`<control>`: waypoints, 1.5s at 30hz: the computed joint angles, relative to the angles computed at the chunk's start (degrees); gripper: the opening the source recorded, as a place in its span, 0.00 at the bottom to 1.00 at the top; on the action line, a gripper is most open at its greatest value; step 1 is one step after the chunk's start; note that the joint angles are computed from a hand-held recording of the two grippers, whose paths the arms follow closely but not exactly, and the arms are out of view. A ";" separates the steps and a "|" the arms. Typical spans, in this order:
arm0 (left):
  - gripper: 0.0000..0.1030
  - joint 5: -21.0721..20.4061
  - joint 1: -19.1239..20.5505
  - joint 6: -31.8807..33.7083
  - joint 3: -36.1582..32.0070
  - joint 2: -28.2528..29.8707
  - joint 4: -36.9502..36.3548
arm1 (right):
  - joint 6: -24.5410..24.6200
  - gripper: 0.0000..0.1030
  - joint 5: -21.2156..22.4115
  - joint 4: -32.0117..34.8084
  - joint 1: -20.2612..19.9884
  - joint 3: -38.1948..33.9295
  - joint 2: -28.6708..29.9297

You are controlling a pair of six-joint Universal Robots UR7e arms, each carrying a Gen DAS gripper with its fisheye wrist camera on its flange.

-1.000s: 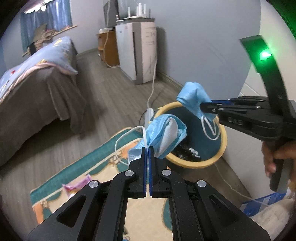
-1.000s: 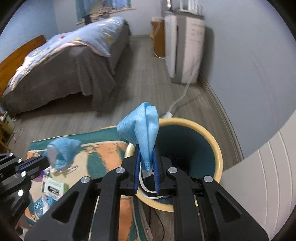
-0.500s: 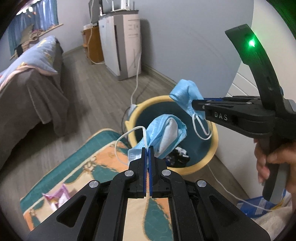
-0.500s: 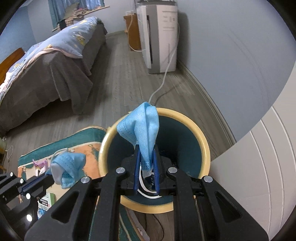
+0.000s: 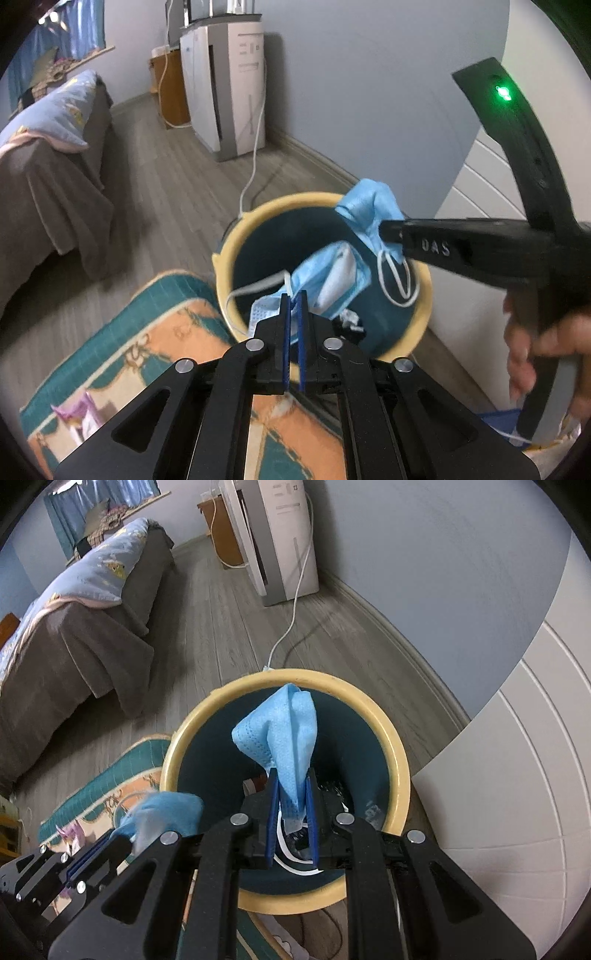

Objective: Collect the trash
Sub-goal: 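Carry both masks over the yellow-rimmed bin and open both grippers, then move both grippers back over the mat toward the blister pack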

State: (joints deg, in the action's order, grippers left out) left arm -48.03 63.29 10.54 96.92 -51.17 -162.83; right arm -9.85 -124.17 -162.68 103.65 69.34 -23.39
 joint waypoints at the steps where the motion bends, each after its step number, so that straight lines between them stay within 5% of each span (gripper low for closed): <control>1: 0.09 -0.06 -0.01 -0.08 0.00 -0.06 -0.03 | -0.25 0.19 0.21 -0.33 -0.02 -0.01 0.04; 9: 0.41 -0.44 0.27 -0.55 1.55 -0.84 -1.71 | -1.18 0.43 0.74 -0.58 0.26 -0.03 0.23; 13: 0.77 0.48 -0.10 0.25 2.43 -1.35 -3.68 | -2.18 0.62 0.37 -2.11 0.57 0.18 0.33; 16: 0.89 3.62 -0.79 2.11 2.62 -0.99 -5.83 | -2.06 0.68 0.25 -2.67 0.74 0.35 0.28; 26: 0.90 8.87 -1.46 5.50 1.23 1.53 -8.60 | -1.00 0.70 -2.53 -4.84 0.66 -0.08 0.63; 32: 0.90 7.39 -0.35 2.78 1.61 0.55 -6.37 | -1.20 0.76 -2.79 -3.26 0.76 -0.60 0.93; 36: 0.90 5.80 0.30 -0.90 3.13 -1.86 -5.67 | -1.27 0.95 -2.40 -2.62 1.13 -0.87 1.03; 45: 0.92 11.31 -1.02 -3.78 13.90 -12.84 -9.70 | -2.99 0.94 -2.51 -3.08 4.22 -1.17 1.72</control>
State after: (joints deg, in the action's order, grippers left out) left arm -36.72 62.28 6.77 110.83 -64.01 -172.53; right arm -12.84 -126.69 -165.76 107.87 68.17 -21.67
